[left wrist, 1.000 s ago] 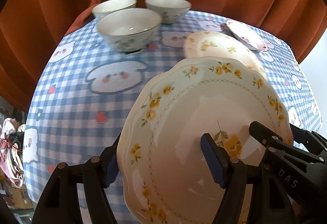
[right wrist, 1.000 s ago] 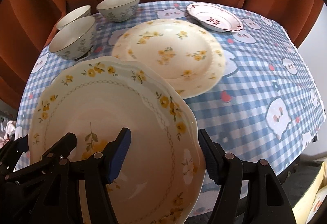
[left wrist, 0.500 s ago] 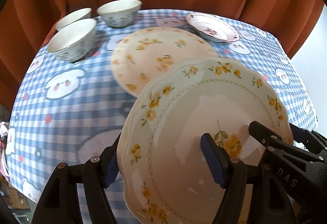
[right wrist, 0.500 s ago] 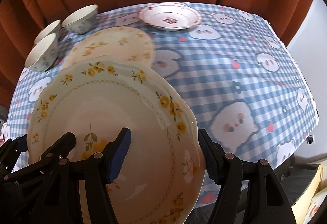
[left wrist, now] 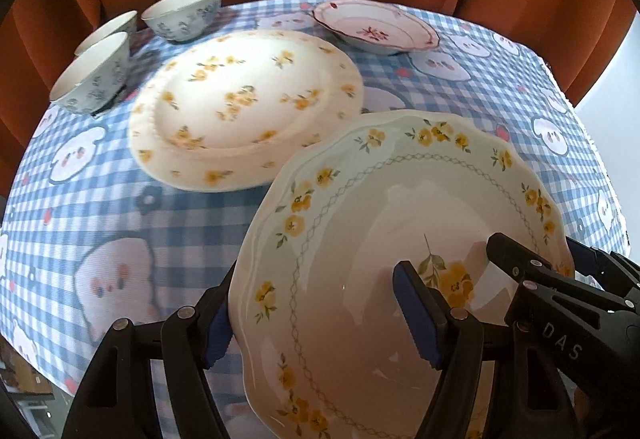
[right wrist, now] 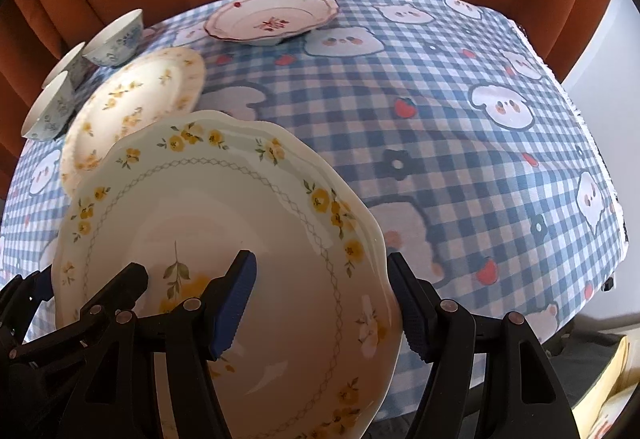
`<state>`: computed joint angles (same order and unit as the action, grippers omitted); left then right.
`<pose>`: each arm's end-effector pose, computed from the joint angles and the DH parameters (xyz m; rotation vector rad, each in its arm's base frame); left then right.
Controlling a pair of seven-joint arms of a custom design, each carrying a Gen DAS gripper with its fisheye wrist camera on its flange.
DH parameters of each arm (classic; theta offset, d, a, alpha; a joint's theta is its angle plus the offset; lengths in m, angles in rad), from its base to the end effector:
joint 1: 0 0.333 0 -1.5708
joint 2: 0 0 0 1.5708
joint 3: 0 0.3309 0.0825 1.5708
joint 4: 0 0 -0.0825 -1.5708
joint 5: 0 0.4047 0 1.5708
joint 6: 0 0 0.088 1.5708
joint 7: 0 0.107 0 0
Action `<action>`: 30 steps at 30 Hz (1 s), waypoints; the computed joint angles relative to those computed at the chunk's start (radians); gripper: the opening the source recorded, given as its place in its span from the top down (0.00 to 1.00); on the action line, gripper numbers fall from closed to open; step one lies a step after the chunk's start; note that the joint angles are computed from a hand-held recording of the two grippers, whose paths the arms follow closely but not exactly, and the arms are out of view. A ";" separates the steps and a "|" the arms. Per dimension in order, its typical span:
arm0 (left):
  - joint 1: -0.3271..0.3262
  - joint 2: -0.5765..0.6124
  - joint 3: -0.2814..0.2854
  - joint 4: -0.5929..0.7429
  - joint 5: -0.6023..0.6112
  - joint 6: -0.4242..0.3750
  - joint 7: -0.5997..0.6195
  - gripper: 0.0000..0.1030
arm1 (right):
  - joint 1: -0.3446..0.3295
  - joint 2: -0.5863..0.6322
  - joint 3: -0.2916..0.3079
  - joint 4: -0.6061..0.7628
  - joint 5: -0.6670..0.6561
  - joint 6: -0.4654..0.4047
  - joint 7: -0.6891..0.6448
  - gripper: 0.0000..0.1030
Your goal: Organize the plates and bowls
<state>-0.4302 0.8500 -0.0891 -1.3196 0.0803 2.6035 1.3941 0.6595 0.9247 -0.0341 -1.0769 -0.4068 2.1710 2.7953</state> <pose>0.7112 -0.3851 0.2711 -1.6547 2.3842 -0.5866 0.6698 0.4770 0.2852 -1.6152 2.3830 -0.5151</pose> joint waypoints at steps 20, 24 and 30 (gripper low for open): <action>-0.061 0.232 0.013 0.401 0.034 -0.253 -0.100 0.28 | -0.094 -0.021 0.019 -0.100 0.040 0.099 -0.115 0.32; -0.060 0.239 0.012 0.416 0.038 -0.266 -0.109 0.27 | -0.103 -0.008 0.022 -0.078 0.056 0.098 -0.145 0.32; -0.052 0.245 0.008 0.440 0.039 -0.323 -0.112 0.15 | -0.106 -0.020 0.023 -0.099 0.077 0.105 -0.143 0.31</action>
